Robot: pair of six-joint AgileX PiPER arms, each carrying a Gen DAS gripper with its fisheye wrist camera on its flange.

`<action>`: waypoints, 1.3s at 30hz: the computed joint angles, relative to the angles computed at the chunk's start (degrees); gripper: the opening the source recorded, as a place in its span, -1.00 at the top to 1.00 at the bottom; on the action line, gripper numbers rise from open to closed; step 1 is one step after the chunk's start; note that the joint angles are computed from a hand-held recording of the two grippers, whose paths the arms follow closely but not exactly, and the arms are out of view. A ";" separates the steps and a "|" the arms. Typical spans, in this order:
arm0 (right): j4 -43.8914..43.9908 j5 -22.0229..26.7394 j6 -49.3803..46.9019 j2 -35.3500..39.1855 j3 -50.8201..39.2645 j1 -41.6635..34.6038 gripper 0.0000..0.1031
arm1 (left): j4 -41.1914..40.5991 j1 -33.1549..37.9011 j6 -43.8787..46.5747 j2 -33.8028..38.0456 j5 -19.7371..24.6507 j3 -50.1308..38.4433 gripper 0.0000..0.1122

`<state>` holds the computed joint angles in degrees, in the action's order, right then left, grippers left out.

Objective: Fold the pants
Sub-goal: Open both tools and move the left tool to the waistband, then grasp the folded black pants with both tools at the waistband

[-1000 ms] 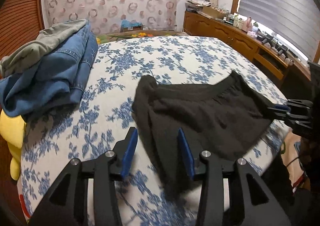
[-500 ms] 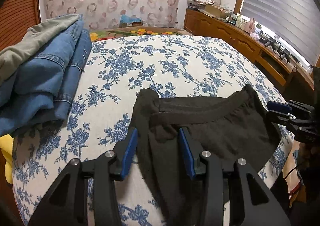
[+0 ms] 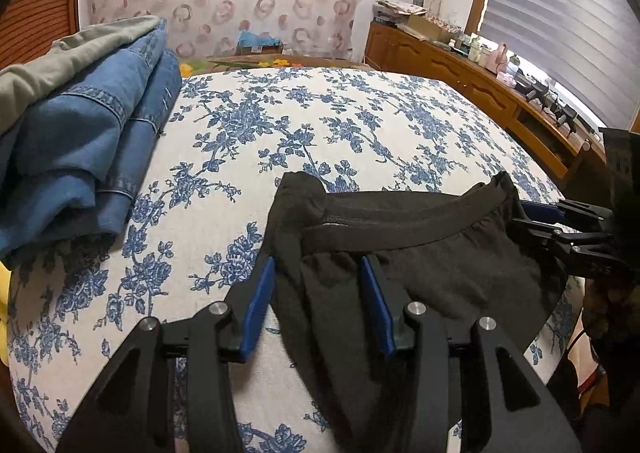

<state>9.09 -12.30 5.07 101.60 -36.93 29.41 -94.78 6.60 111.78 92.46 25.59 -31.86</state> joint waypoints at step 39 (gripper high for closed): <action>10.58 -4.86 -10.52 2.61 -0.52 3.89 0.13 | 12.93 -0.21 -11.83 3.68 0.54 -7.08 0.13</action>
